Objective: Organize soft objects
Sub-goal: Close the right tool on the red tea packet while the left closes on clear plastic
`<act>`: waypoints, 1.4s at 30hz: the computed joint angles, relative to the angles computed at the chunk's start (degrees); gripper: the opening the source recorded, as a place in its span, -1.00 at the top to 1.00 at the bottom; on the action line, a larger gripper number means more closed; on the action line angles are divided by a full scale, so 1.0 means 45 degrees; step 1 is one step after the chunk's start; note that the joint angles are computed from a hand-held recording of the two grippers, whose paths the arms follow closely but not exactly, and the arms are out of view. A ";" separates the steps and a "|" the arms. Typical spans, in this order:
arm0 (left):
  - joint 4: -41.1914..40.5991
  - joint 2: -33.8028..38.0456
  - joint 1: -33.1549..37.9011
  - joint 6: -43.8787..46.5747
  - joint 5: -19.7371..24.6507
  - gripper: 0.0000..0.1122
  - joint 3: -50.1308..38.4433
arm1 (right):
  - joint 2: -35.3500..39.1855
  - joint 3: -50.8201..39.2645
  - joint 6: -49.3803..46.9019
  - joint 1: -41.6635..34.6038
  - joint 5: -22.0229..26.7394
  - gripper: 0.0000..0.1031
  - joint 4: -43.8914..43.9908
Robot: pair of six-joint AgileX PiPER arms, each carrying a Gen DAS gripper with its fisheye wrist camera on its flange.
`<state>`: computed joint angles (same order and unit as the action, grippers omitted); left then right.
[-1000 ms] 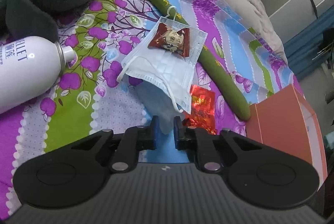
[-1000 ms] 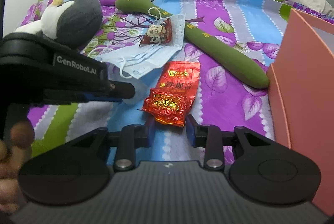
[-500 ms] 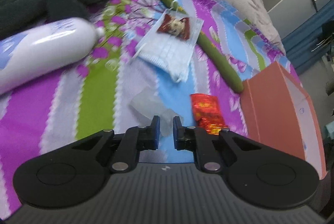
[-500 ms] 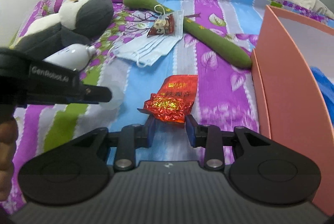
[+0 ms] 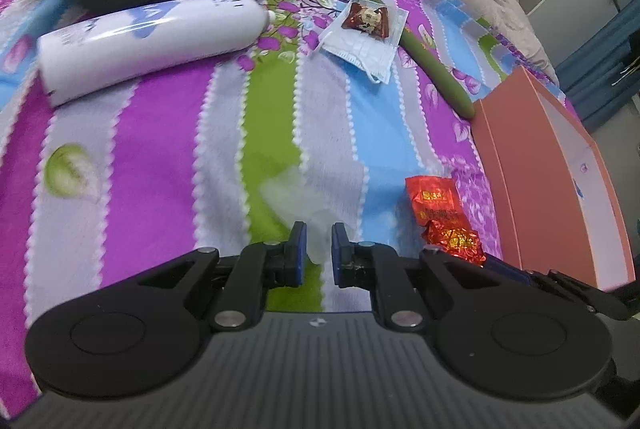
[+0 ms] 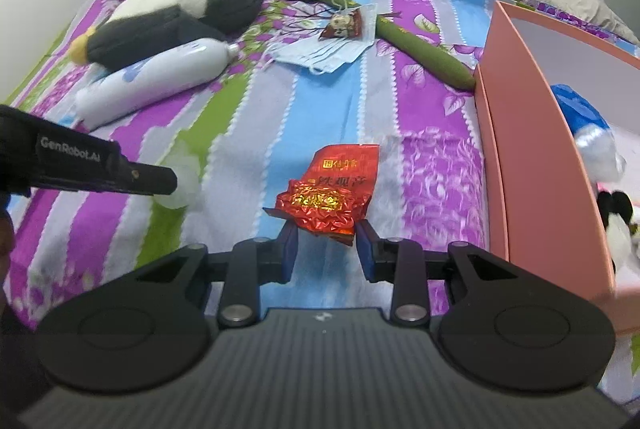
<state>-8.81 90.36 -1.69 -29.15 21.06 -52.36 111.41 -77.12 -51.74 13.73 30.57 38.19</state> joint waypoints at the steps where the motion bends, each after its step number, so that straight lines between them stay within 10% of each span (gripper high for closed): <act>1: 0.0134 -0.0281 -0.0085 -0.0211 0.0006 0.73 0.0241 | -0.0213 0.0273 -0.0141 -0.0024 0.0002 0.33 0.0085; 11: 0.2148 -0.2291 -0.0838 -0.3340 -0.0066 0.52 0.2577 | -0.1190 0.1696 0.0336 -0.0270 0.0651 0.29 -0.0131; 15: -0.0461 -0.2565 -0.0333 -0.1441 -0.0810 -0.07 0.3267 | -0.1314 0.1683 0.0741 -0.0169 0.0972 -0.13 -0.0502; 21: -0.1788 -0.2335 -0.0124 -0.0366 -0.1296 -0.08 0.3209 | -0.0858 0.1176 0.1850 -0.0184 0.1172 -0.41 -0.0376; 38: 0.4663 -0.0632 -0.1471 -0.5598 -0.0436 -0.05 0.1959 | 0.0081 0.0775 0.3231 0.0690 -0.0156 -0.12 -0.2166; 42: 0.5530 -0.0192 -0.1824 -0.6062 -0.0083 0.21 0.1596 | -0.0024 0.0822 0.2810 0.0522 -0.0108 -0.11 -0.1877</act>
<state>16.07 89.49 -9.89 -56.43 20.69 -45.18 111.30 -73.42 -39.09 16.08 30.09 29.74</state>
